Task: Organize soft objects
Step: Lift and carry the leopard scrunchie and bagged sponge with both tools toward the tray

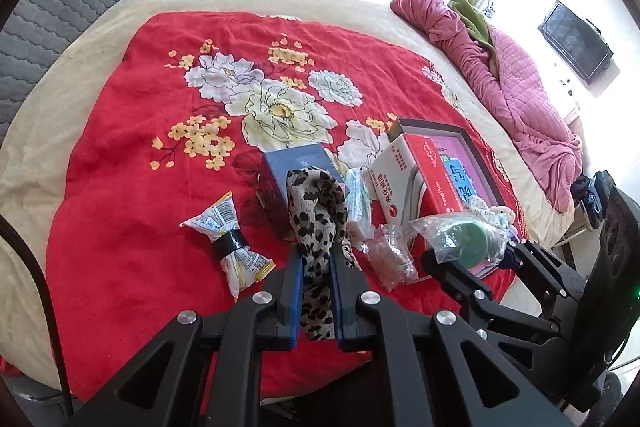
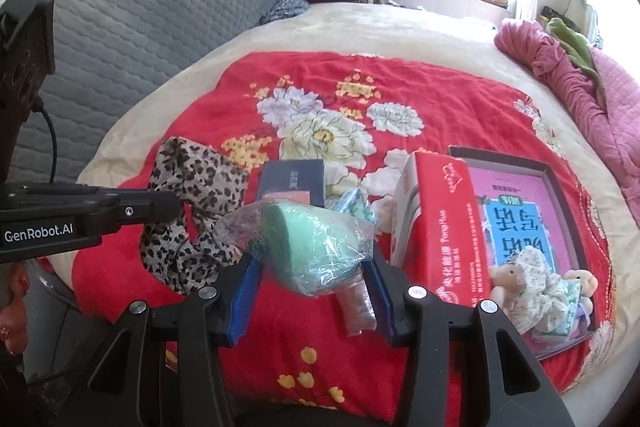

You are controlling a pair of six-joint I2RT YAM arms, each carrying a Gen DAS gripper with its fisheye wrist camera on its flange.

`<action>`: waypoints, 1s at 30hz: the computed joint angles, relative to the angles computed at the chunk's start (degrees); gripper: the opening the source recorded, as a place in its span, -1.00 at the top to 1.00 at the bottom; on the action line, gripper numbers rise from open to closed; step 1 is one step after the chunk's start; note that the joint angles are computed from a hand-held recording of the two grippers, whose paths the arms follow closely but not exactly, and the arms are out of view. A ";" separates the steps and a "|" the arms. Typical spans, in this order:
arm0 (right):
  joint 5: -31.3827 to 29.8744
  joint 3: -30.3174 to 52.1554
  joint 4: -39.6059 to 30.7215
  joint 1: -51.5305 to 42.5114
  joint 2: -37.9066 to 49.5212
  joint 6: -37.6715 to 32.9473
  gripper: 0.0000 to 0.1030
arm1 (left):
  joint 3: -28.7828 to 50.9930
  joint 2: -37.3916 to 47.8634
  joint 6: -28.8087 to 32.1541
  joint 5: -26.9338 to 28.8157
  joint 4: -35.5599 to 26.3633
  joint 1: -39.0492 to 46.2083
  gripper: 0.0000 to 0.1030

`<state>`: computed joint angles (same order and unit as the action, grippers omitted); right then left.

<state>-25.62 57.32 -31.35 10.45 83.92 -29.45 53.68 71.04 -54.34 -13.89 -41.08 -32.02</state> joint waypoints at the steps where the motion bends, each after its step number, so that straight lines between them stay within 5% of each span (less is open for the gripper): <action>1: -0.60 0.33 -0.40 -0.58 -0.14 -0.13 0.02 | 0.66 0.24 0.00 -0.35 -0.45 -0.40 0.76; 30: -7.61 13.47 -5.78 -18.59 3.15 0.00 0.02 | 24.04 15.18 2.44 -5.85 -7.78 -8.11 0.76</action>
